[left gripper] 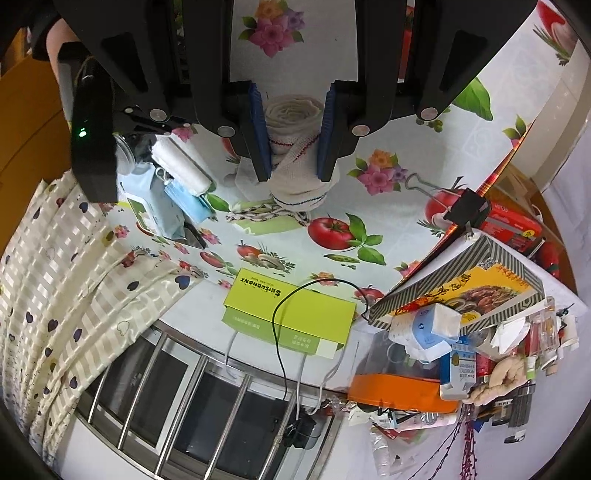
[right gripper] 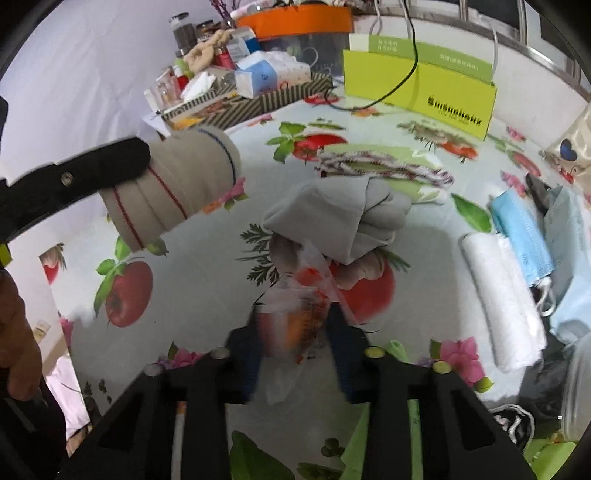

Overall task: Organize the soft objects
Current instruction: 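Grasp the clear snack bag with the right gripper while the left gripper holds the towel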

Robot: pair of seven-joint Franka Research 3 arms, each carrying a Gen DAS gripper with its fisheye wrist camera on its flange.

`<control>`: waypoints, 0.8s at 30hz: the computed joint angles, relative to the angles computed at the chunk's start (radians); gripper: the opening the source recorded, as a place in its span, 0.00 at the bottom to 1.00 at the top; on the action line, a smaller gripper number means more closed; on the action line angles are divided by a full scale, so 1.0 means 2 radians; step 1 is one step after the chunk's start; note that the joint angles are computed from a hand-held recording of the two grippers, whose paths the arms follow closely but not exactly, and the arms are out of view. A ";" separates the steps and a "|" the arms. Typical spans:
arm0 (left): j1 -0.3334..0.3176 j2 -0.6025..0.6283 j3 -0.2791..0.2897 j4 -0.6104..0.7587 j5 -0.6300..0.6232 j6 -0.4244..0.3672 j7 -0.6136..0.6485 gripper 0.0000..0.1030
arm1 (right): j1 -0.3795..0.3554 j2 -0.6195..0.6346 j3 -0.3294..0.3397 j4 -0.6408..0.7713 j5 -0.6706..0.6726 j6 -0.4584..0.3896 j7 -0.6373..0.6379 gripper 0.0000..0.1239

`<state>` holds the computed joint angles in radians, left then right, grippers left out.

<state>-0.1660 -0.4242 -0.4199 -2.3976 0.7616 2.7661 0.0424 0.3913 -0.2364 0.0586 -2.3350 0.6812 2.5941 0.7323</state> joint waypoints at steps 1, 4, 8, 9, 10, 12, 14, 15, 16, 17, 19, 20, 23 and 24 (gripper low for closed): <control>-0.001 0.000 -0.001 0.001 0.000 -0.003 0.000 0.26 | 0.000 -0.006 0.000 -0.005 0.001 0.005 -0.003 0.22; -0.003 0.004 -0.012 0.015 0.006 -0.030 0.001 0.26 | 0.003 -0.027 -0.007 -0.018 0.015 0.008 -0.020 0.22; -0.013 0.016 -0.023 0.039 0.019 -0.072 0.001 0.26 | 0.007 -0.069 -0.019 -0.039 0.030 0.017 -0.043 0.22; -0.016 0.020 -0.025 0.046 0.025 -0.082 -0.001 0.26 | 0.007 -0.081 -0.023 -0.045 0.033 0.020 -0.048 0.22; -0.019 0.024 -0.026 0.052 0.031 -0.090 -0.002 0.26 | 0.008 -0.090 -0.027 -0.048 0.036 0.021 -0.051 0.22; -0.027 0.031 -0.028 0.065 0.043 -0.103 -0.003 0.26 | 0.007 -0.108 -0.033 -0.056 0.038 0.023 -0.054 0.22; -0.035 0.040 -0.029 0.081 0.055 -0.116 -0.003 0.26 | 0.008 -0.125 -0.040 -0.062 0.042 0.025 -0.061 0.22; -0.039 0.045 -0.029 0.088 0.062 -0.121 -0.004 0.26 | 0.008 -0.134 -0.044 -0.066 0.044 0.026 -0.064 0.22; -0.043 0.048 -0.028 0.093 0.066 -0.125 -0.005 0.26 | 0.008 -0.140 -0.047 -0.068 0.045 0.027 -0.066 0.22; -0.047 0.054 -0.028 0.101 0.071 -0.128 -0.005 0.26 | 0.008 -0.146 -0.049 -0.071 0.046 0.028 -0.068 0.22; -0.054 0.062 -0.026 0.113 0.081 -0.136 -0.005 0.26 | 0.008 -0.158 -0.054 -0.076 0.048 0.030 -0.071 0.22; -0.058 0.067 -0.027 0.121 0.088 -0.142 -0.005 0.26 | 0.007 -0.163 -0.056 -0.078 0.049 0.031 -0.072 0.22; -0.069 0.080 -0.023 0.138 0.100 -0.150 -0.004 0.26 | 0.004 -0.175 -0.062 -0.083 0.049 0.035 -0.072 0.22; -0.072 0.085 -0.023 0.145 0.106 -0.155 -0.004 0.26 | 0.003 -0.179 -0.064 -0.084 0.049 0.037 -0.072 0.22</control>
<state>-0.3096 -0.2536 -0.4656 -2.1069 0.9737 2.4561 0.0339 0.3969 -0.5938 -0.0695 -2.5036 0.7801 2.6677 0.5878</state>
